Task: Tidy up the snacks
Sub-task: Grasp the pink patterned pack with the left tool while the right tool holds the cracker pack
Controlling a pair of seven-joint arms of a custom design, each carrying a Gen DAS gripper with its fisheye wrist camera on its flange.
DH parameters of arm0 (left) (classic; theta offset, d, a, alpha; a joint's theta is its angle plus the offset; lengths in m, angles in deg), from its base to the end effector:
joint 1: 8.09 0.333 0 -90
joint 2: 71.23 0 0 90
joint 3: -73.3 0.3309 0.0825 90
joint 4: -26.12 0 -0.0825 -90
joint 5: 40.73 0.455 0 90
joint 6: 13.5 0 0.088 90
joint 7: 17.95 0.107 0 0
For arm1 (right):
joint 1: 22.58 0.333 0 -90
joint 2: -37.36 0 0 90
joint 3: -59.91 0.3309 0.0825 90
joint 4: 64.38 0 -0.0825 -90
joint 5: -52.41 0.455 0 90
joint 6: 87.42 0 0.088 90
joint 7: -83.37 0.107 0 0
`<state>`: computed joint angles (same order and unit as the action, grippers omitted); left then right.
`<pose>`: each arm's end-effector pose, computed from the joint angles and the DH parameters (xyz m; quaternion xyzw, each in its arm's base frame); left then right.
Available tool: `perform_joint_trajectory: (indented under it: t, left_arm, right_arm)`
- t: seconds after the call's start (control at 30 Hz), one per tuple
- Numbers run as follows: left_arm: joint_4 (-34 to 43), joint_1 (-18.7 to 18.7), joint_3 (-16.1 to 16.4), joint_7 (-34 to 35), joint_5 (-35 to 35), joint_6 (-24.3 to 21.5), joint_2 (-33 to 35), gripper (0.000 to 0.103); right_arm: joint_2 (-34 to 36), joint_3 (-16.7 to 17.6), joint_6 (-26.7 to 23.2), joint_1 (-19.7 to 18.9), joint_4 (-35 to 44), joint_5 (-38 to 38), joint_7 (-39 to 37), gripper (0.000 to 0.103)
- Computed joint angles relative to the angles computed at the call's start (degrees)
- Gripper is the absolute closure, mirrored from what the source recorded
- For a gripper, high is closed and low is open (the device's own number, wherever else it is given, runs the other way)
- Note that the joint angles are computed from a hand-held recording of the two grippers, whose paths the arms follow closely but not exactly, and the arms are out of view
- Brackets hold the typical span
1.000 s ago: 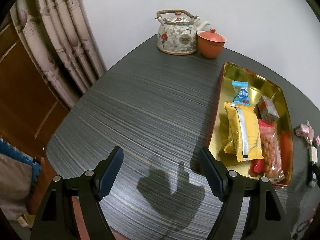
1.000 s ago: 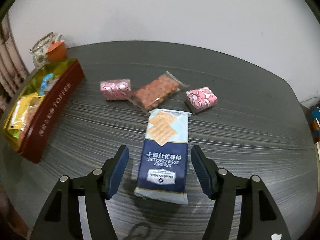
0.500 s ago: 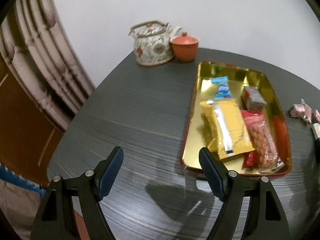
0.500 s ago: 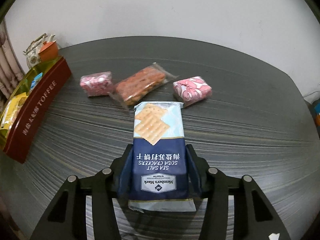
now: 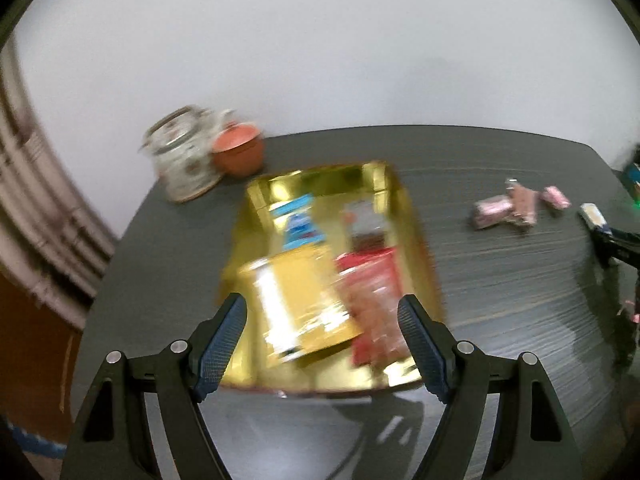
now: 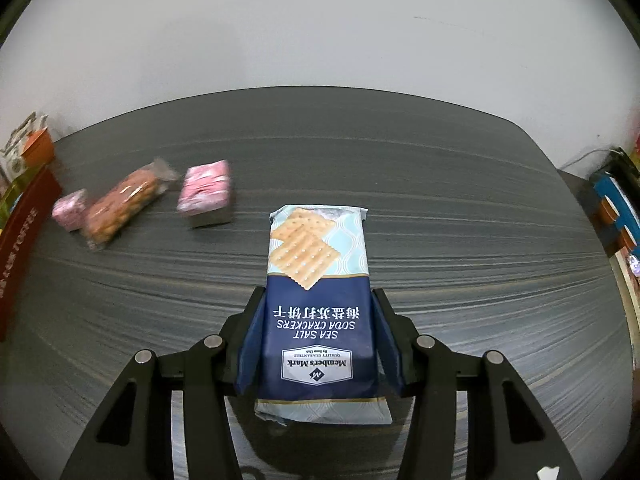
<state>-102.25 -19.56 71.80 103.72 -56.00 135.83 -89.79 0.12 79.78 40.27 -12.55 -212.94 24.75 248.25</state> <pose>0.5512 -0.1225 0.5691 -0.4372 0.8287 -0.2754 0.2153 0.3884 0.2060 0.4704 -0.4540 0.8299 -0.2928 0.1396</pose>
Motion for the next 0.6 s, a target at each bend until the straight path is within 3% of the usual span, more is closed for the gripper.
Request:
perform_joint_trajectory:
  t: [0.2,0.23,0.43,0.6]
  left_arm:
    - [2.7,-4.3,-1.3,6.0,-3.5,0.3,2.8,0.025]
    - [3.3,-4.8,-1.7,7.2,-4.0,0.2,3.5,0.025]
    - [8.2,-5.3,-4.5,12.0,-4.4,-2.7,8.7,0.025]
    - [12.0,-4.4,-7.7,12.0,-1.6,-3.7,13.4,0.025]
  right_arm:
    - [-1.6,-0.6,1.6,-1.7,-1.9,-0.6,-2.0,0.057]
    - [-4.2,-1.9,0.9,-0.6,-3.6,-0.6,-2.8,0.056]
    - [-6.8,-1.1,2.3,-2.7,-5.6,1.3,-3.5,0.055]
    - [-7.1,-0.6,3.0,-3.4,-5.9,1.9,-3.9,0.054]
